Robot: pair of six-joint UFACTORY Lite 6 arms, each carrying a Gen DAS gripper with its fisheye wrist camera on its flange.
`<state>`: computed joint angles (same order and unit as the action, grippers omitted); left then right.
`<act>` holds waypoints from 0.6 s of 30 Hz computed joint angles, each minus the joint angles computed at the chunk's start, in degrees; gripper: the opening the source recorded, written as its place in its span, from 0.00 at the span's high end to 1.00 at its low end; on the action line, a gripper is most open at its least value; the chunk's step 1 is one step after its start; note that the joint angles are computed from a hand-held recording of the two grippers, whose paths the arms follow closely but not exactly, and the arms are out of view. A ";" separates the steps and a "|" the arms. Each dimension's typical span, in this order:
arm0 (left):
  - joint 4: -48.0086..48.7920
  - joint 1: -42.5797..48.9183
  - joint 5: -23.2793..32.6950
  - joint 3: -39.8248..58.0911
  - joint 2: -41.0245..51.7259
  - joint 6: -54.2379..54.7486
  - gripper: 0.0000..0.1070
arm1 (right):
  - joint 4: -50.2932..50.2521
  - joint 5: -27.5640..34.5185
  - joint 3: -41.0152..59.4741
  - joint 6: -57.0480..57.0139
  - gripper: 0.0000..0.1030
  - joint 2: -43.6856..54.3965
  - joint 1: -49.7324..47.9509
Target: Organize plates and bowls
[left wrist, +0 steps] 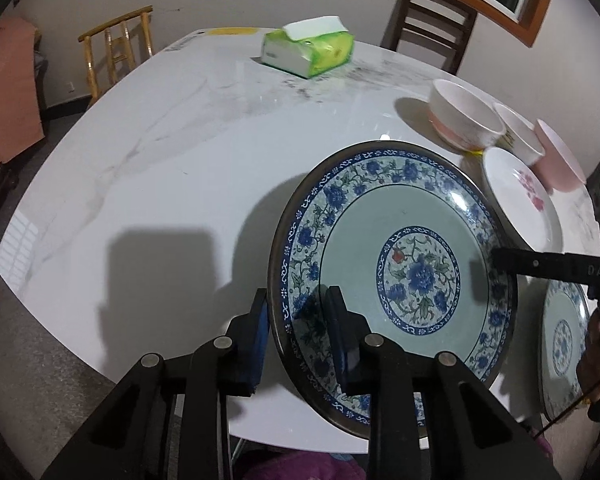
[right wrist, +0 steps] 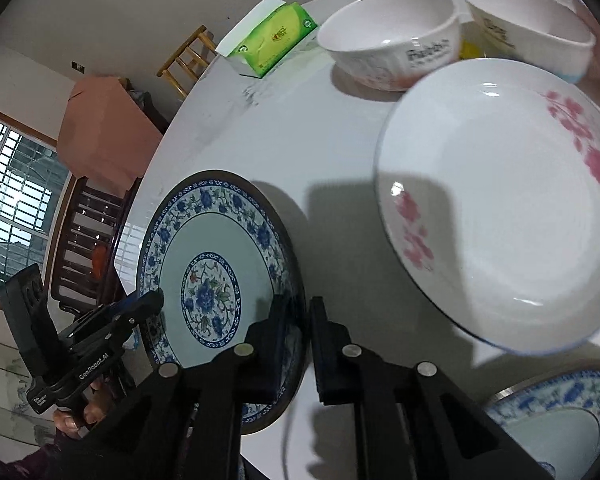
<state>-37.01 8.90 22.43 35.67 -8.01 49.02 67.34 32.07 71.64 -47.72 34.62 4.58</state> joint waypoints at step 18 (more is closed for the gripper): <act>-5.05 1.21 -7.31 4.54 9.50 6.93 0.81 | -2.96 -1.98 -3.68 4.90 0.88 -3.00 1.19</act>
<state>-42.06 10.11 15.12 40.21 1.49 55.95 64.38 30.09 67.96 -42.81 31.62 5.77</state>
